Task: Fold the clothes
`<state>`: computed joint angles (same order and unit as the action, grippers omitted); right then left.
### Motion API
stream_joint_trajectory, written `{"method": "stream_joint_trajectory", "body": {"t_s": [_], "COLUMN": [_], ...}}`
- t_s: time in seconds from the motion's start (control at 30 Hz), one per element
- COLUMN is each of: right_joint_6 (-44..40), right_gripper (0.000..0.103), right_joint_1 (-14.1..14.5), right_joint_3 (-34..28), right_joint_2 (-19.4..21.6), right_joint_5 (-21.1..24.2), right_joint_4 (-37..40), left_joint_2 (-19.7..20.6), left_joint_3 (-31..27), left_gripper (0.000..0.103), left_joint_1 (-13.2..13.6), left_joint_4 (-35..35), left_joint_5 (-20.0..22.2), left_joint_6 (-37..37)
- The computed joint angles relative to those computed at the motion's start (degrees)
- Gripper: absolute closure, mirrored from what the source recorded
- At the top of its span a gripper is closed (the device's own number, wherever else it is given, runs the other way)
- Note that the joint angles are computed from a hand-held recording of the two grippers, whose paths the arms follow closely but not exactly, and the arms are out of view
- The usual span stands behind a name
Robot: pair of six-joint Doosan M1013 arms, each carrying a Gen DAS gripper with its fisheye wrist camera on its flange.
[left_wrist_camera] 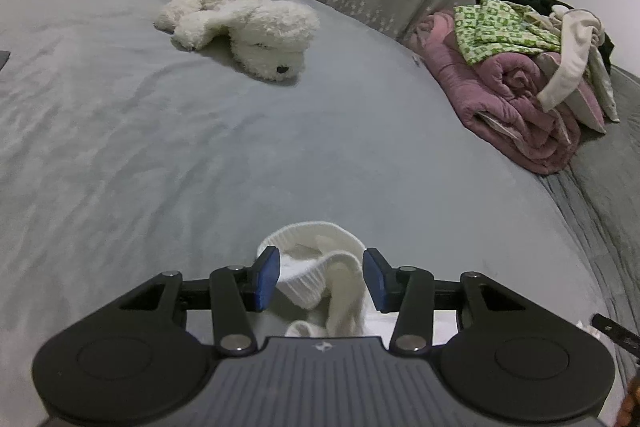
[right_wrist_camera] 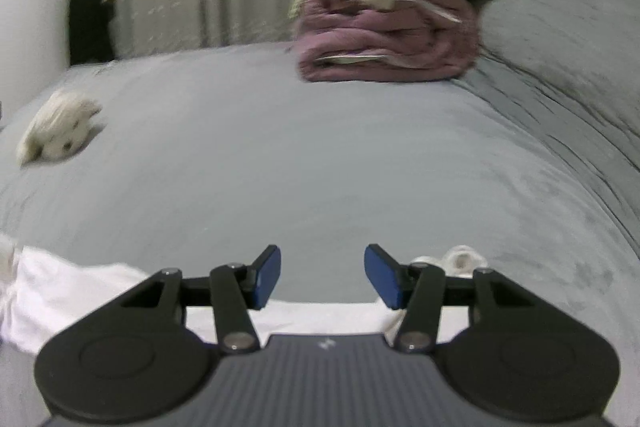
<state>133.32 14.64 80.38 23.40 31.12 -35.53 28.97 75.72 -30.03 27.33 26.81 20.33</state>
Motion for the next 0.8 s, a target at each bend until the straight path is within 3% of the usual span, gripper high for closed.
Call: {"method": "stream_joint_trajectory", "body": {"t_s": [0.23,0.37,0.47,0.63,0.7,0.8], "right_joint_6": [-10.75,-18.24,-28.66,-44.94,-49.25,-54.93], "right_gripper": [0.055,0.055,0.055,0.054,0.047,0.044], "right_joint_1": [1.39,2.32,2.48,3.45,3.98,4.61], "right_joint_3": [-0.32,-0.24,0.21,0.38,0.34,0.14], "right_joint_2": [0.49,0.63,0.35,0.38,0.62,1.02], "right_joint_5": [-1.29,-2.23,-3.84,-4.08,-3.36,-2.53], "right_joint_4": [6.72,10.55,20.07,34.12,37.89,42.66], "left_joint_2": [-0.8,-1.65,-1.61,-2.1,-2.43,-2.93], "left_joint_3": [0.91,2.12,1.89,2.62,3.13,3.83], "left_gripper": [0.06,0.069,0.078,0.078,0.078,0.078], "left_joint_1": [-0.84,-0.88,-1.11,-0.69,-0.54,-0.55], "left_joint_4": [5.53,4.68,5.21,4.63,4.04,3.88], "left_joint_5": [3.72,2.98,4.86,4.5,3.93,3.6], "left_joint_6": [-5.17,-4.95,-3.94,-5.8,-6.2,-6.82]}}
